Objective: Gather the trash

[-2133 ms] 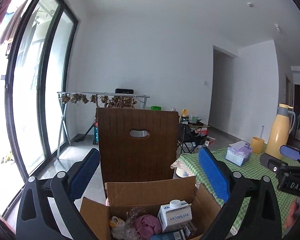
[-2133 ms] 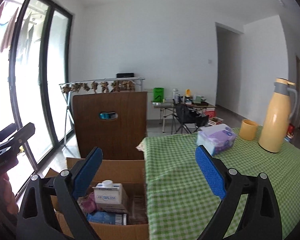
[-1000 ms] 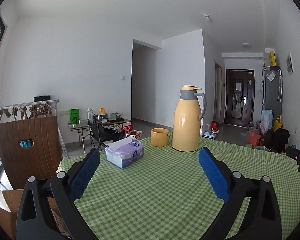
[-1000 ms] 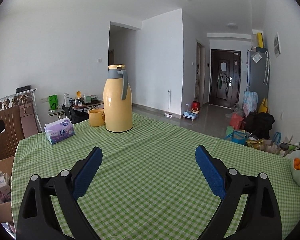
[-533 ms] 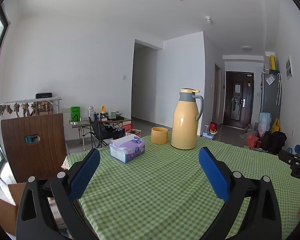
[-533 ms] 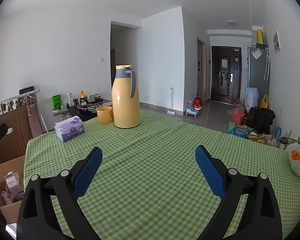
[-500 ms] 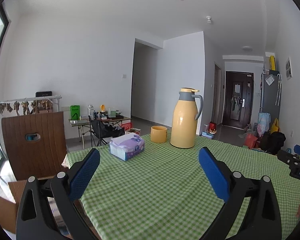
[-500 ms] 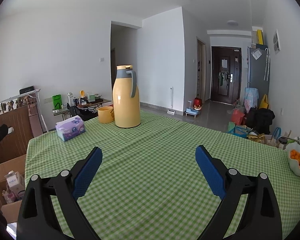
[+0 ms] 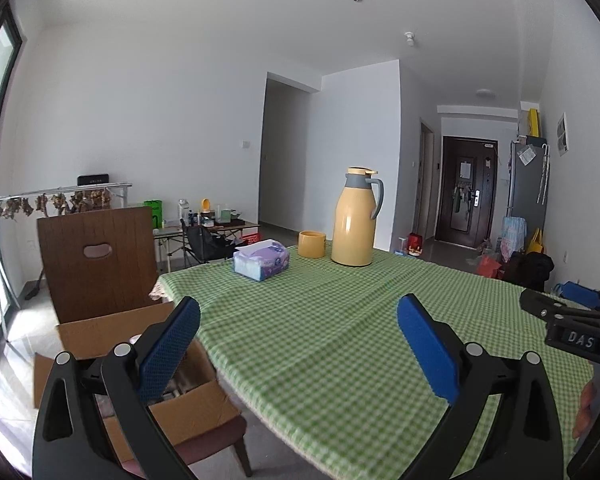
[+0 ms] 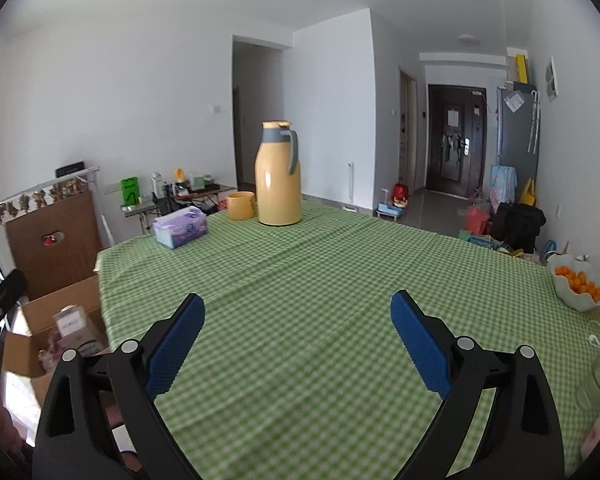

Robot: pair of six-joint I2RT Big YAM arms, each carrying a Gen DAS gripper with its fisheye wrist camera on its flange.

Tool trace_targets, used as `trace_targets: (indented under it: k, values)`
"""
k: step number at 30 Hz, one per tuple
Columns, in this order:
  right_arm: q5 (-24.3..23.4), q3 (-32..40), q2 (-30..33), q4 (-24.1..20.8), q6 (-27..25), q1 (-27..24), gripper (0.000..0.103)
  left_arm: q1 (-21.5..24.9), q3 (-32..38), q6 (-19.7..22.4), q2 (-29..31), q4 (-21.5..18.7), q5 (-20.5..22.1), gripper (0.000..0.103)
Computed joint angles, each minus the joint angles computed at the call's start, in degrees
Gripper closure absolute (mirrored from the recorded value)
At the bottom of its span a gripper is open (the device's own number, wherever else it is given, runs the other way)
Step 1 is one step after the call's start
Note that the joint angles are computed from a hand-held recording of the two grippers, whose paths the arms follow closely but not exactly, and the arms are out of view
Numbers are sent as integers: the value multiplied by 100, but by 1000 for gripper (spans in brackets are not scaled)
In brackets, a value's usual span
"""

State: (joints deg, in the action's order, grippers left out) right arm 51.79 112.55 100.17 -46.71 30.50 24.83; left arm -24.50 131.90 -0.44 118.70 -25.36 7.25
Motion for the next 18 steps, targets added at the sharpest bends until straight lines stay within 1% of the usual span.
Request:
trace_targets:
  k: [2, 3, 6, 9, 11, 13, 14, 16, 18]
  values:
    - [157, -230, -135, -38, 153, 217, 13, 33, -746, 65, -451, 222, -137, 7]
    - [178, -362, -201, 54, 156, 295, 13, 66, -1000, 72, -608, 318, -100, 7]
    - [244, -520, -262, -164, 426, 586, 13, 192, -2021, 6, -1262, 596, -55, 7]
    - [277, -641, -317, -188, 453, 839, 13, 318, -2628, -76, -1665, 730, -57, 7]
    - [296, -855, -435, 127, 175, 997, 13, 395, -2905, -172, -1854, 767, -19, 7]
    - [424, -855, -454, 2, 294, 1103, 13, 462, -3037, -155, -1957, 716, 107, 7]
    - [477, -933, -506, 84, 273, 1157, 13, 467, -3059, -132, -1974, 726, 118, 7]
    - [753, -1009, -548, 128, 318, 1245, 13, 467, -3209, -32, -2066, 859, 63, 7]
    - [906, -982, -535, -4, 417, 1293, 13, 450, -3231, 50, -2084, 927, 42, 7]
